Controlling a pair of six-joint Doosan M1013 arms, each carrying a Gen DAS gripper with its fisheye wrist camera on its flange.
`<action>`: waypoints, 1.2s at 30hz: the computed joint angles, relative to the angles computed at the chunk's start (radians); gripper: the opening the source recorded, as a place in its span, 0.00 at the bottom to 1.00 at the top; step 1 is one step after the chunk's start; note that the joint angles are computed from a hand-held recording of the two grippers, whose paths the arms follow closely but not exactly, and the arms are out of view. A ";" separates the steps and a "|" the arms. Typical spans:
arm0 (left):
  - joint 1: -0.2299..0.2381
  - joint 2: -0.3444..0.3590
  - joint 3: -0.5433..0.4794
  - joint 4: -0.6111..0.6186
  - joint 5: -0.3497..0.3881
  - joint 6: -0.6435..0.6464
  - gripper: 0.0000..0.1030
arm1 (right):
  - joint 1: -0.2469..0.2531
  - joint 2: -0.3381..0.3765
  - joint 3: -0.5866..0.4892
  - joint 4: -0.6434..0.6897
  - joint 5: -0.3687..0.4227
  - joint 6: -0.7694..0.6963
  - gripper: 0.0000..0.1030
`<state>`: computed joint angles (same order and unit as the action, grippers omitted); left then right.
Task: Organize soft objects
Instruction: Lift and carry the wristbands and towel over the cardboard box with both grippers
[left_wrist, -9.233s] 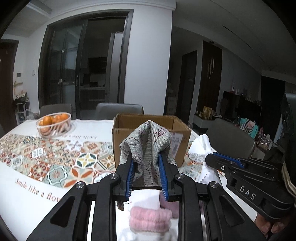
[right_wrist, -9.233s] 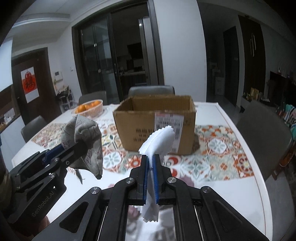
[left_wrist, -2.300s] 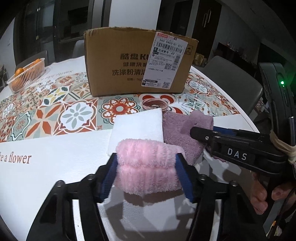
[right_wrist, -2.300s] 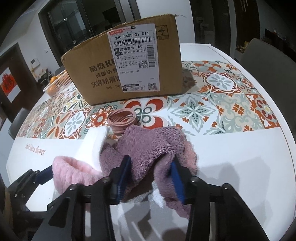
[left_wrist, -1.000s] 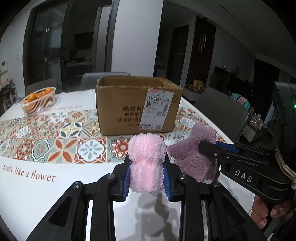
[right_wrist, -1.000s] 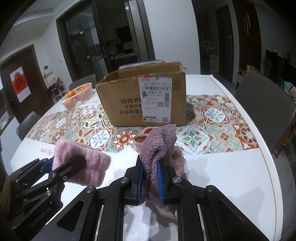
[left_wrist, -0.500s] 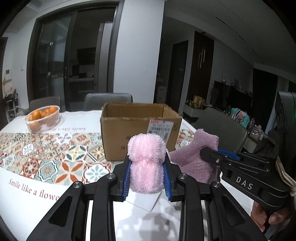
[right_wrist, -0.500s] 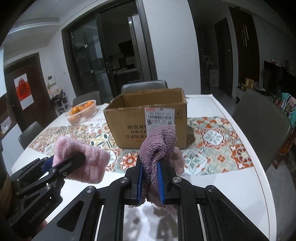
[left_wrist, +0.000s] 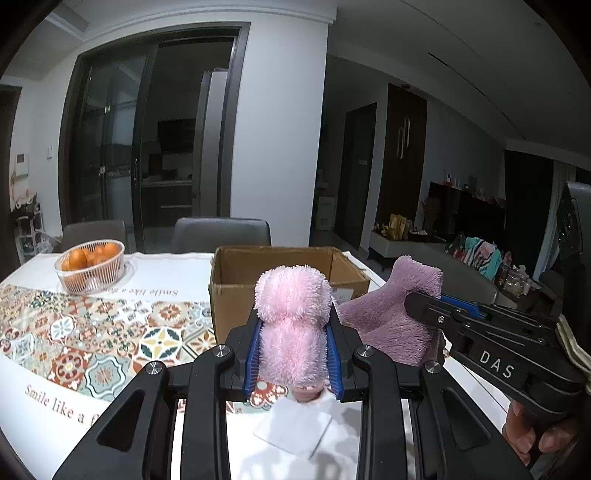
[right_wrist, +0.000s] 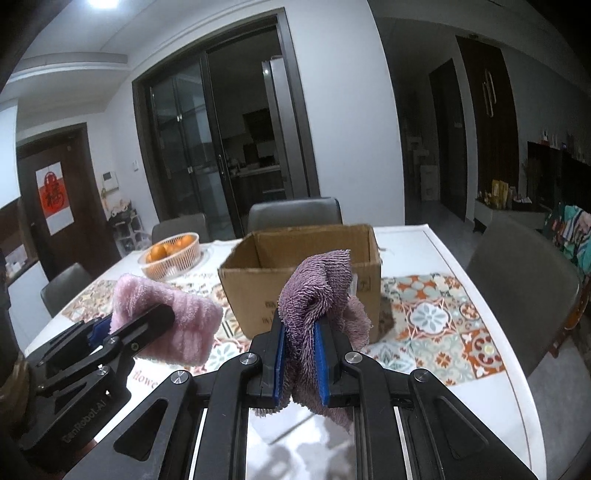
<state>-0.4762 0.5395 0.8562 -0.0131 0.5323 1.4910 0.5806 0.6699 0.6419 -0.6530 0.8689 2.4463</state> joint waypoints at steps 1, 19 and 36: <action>0.001 0.002 -0.005 0.002 -0.004 0.000 0.29 | 0.000 0.002 -0.006 -0.003 -0.002 -0.001 0.15; 0.014 0.067 -0.125 0.020 -0.043 0.015 0.29 | -0.016 0.069 -0.143 -0.039 -0.029 -0.052 0.15; 0.027 0.173 -0.305 0.017 -0.022 0.040 0.29 | -0.036 0.210 -0.422 -0.009 0.012 -0.179 0.15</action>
<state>-0.4488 0.7126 0.5507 0.0044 0.5108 1.5306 0.5446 0.8803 0.2203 -0.6623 0.8804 2.2677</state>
